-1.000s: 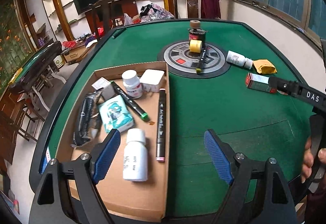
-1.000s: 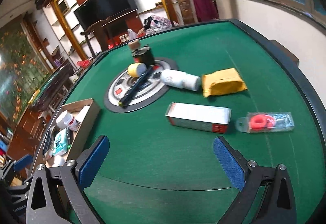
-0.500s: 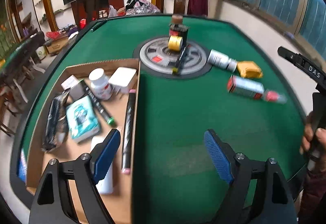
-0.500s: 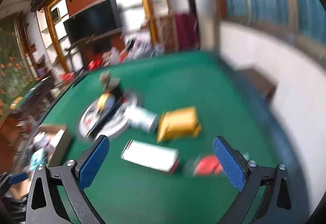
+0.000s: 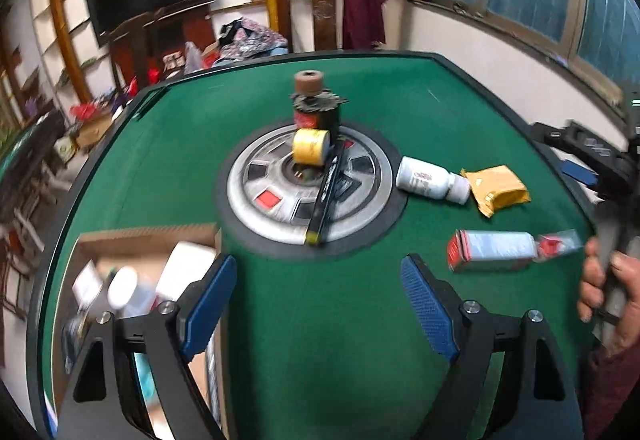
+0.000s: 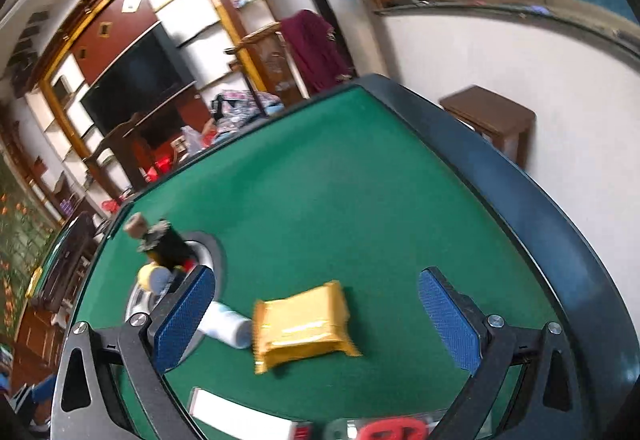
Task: Organize objects
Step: 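Grasp the yellow-capped black marker on the turntable with the left gripper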
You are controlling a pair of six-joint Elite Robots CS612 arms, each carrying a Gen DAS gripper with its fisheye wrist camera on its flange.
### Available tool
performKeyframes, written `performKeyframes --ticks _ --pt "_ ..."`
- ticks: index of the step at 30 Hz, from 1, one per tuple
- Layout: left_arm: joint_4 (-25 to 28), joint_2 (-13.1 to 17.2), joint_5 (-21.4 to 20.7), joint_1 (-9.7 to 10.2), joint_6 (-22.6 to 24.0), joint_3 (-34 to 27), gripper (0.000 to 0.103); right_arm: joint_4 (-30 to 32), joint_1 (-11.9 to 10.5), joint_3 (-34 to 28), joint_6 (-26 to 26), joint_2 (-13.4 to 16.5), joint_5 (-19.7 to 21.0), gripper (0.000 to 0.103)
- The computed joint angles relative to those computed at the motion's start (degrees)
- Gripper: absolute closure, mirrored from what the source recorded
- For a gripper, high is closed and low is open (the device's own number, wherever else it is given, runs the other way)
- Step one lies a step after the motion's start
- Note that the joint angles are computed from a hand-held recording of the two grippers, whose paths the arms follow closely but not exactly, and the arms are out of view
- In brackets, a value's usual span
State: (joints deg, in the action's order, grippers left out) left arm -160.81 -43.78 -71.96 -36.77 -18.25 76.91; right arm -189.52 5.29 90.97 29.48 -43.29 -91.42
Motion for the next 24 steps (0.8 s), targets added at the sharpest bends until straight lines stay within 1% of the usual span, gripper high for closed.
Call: performKeyframes --ticks 2,3,5,6,7,8,10,11,12,13,14,16,19,22,24 --pt "2.78 2.89 -1.05 0.62 1.11 -4.75 0.02 -0.17 -0.35 0.29 1.65 -0.06 0.63 0.0" --pt "3.76 3.77 -1.16 0.82 1.32 -6.21 0.02 -0.18 -0.41 0.45 1.88 -0.13 0.71 0.0" --pt "6.22 6.01 -0.87 1.21 2.03 -9.94 0.023 0.15 -0.3 0.32 1.45 -0.13 0.43 0.0" --pt "7.96 7.24 -0.61 1.4 2.94 -12.05 0.028 0.13 -0.28 0.28 1.22 -0.12 0.6 0.0" --pt "9.77 8.2 0.12 1.49 3.72 -13.77 0.037 0.09 -0.35 0.13 1.04 -0.05 0.83 0.0" --pt "11.17 8.89 0.67 1.57 4.09 -14.99 0.043 -0.01 -0.33 0.12 0.76 -0.06 0.93 0.0" --pt "13.91 10.27 0.42 1.9 4.25 -17.37 0.068 0.07 -0.09 -0.1 0.14 0.03 0.5 0.0" --pt "14.97 10.82 -0.08 2.1 4.28 -18.35 0.072 0.33 0.03 -0.55 -0.19 0.28 0.41 0.0" --pt "15.64 11.2 -0.49 2.23 4.28 -18.99 0.08 0.47 0.09 -0.6 -0.44 0.29 0.4 0.0" --pt "16.47 11.66 -0.87 2.35 4.28 -19.73 0.082 0.64 0.07 -0.67 -0.49 0.32 0.49 0.0" --pt "16.81 12.03 -1.08 2.42 4.3 -20.21 0.082 0.87 -0.02 -0.74 -0.57 0.35 0.88 0.0" --pt "15.47 12.34 -1.06 2.42 4.74 -20.35 0.082 1.5 -0.07 -1.09 -0.89 0.51 1.27 0.0" --pt "14.76 12.54 -3.1 2.68 4.73 -20.49 0.083 1.99 0.11 -1.34 -1.38 0.68 1.12 0.0" --pt "14.21 11.79 -6.03 2.86 4.24 -19.22 0.089 2.4 0.39 -1.61 -2.5 0.81 0.3 0.0" --pt "13.83 10.72 -7.16 2.65 4.04 -17.27 0.089 2.23 0.45 -1.37 -2.91 0.76 0.19 0.0"
